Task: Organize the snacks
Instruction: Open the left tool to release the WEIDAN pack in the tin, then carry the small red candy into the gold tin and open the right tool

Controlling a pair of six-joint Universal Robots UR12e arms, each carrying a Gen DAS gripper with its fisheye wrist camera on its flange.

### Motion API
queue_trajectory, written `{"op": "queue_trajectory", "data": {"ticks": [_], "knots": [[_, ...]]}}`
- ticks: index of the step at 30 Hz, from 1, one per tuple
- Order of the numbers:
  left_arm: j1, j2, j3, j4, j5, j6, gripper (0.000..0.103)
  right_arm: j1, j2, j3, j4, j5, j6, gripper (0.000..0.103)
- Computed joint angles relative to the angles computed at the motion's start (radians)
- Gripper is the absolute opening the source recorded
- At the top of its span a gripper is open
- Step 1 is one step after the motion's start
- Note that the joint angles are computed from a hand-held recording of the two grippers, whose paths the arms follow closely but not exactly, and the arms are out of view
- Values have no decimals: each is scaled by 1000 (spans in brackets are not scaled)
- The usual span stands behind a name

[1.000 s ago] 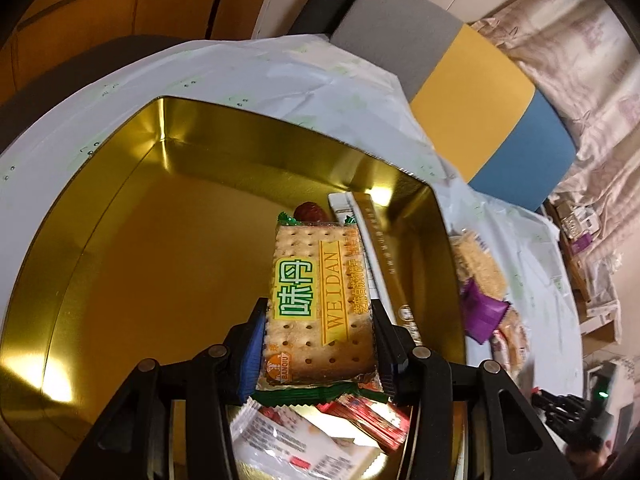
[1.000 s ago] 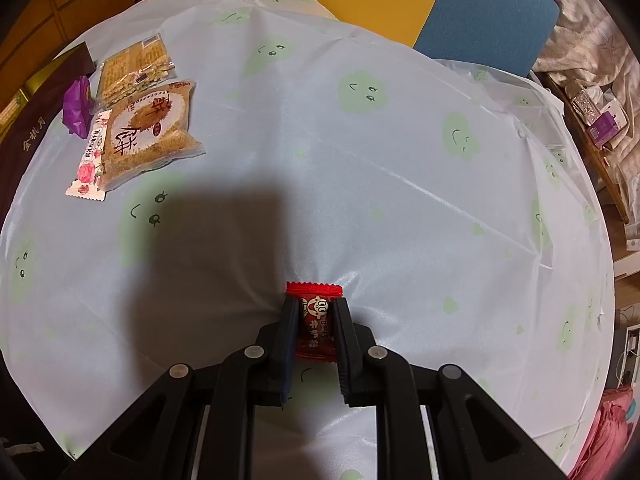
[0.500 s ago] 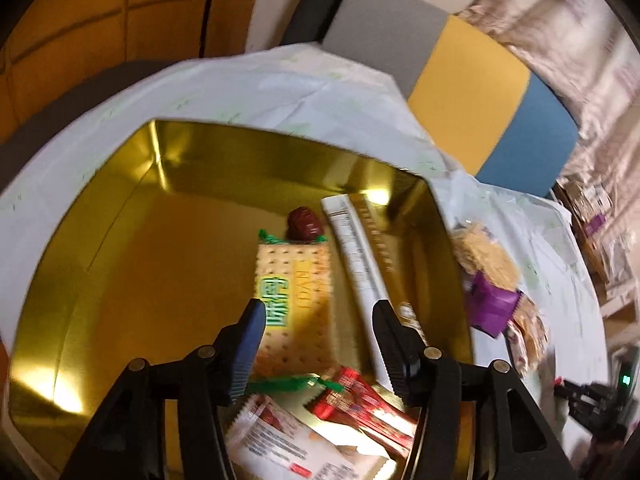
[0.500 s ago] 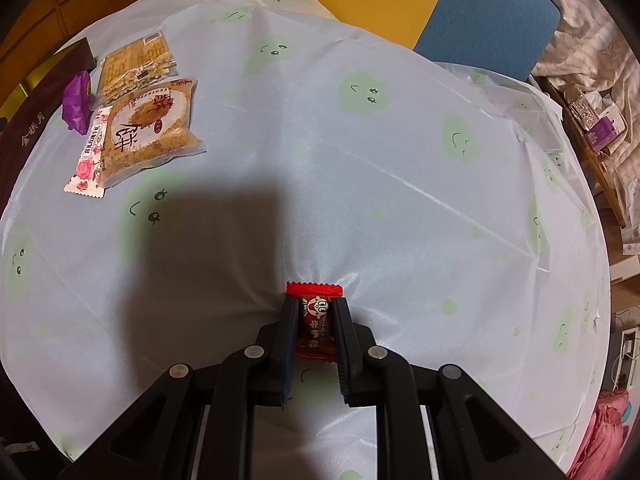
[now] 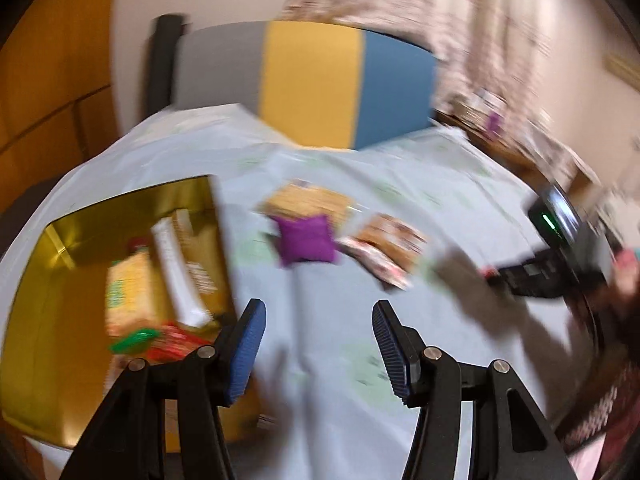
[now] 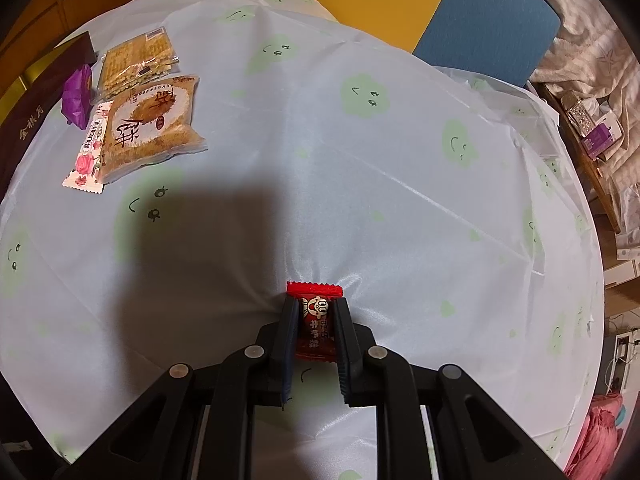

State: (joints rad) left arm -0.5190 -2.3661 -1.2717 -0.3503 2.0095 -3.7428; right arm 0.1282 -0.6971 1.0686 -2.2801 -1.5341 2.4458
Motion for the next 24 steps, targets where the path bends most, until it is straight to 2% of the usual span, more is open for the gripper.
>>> {"op": "queue_trajectory", "data": {"ticks": [3,6,12,16,21,24], "knots": [[-13,-28,27,-6,-45,68,56,1,-1,3,-7,-4,-3,17],[-23,-52,47,-26,-73,101,56,2,-7,14,-16,-8,-4,17],[-32,-77,50,-41,-76,111,56,1,-9,19,-25,-7,-14,17],[-43,-89,42,16,-32,140,57,2,-12,27,-36,-10,-20,17],[-41,-98,32,80,-33,144,59,6,-16,39,-56,-24,-20,17],[-44,-101,29,101,-21,150,59,8,-16,26,-30,-33,-3,17]]}}
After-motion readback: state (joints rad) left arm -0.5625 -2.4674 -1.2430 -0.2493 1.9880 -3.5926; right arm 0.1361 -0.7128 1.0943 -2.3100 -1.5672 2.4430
